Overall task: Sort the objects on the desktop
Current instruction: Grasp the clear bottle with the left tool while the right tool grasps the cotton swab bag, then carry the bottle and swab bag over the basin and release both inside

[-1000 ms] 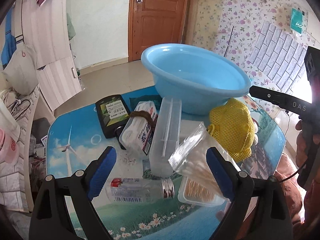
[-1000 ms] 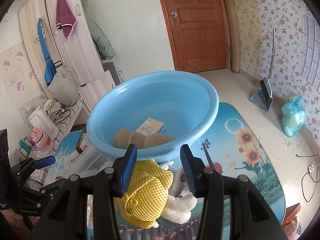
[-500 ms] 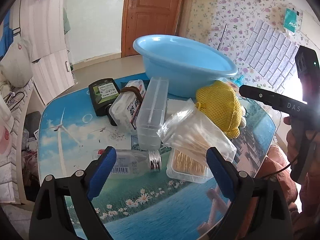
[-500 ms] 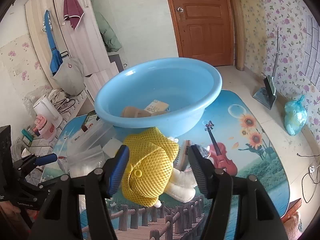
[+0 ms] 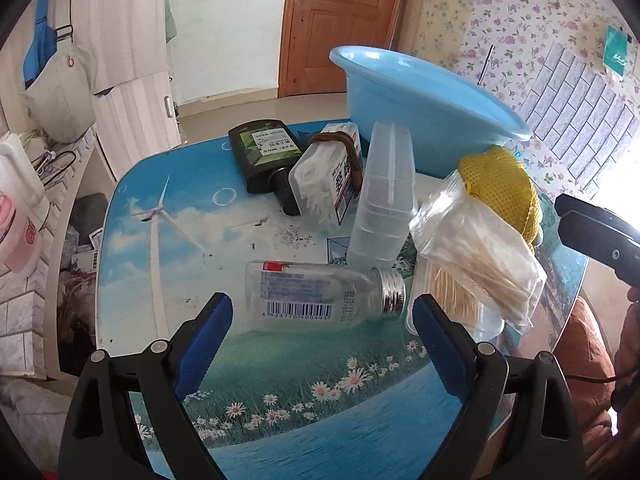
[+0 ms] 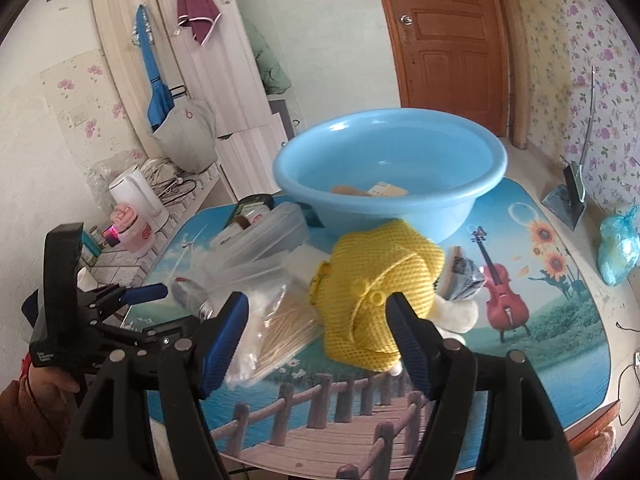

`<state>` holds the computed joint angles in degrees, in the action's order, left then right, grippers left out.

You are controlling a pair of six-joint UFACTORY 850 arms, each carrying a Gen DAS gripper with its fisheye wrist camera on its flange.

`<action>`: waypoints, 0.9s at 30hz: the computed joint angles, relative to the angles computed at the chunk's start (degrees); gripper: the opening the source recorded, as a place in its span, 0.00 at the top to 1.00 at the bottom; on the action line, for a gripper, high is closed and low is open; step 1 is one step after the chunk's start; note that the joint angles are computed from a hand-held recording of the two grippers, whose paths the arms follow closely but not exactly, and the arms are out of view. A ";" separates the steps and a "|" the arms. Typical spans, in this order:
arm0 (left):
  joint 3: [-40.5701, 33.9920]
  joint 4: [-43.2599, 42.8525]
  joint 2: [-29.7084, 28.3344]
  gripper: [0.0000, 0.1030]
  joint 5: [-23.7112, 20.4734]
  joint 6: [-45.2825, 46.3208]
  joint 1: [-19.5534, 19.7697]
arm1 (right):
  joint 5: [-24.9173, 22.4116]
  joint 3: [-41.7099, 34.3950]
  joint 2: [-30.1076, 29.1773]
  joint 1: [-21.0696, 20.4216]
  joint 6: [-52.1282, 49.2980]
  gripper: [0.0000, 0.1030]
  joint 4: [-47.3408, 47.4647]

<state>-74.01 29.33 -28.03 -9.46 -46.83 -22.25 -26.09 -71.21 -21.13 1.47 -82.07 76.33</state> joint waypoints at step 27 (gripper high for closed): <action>1.59 8.42 2.24 0.17 2.08 -9.32 0.93 | 3.45 -1.41 -2.95 6.28 6.77 0.63 -15.66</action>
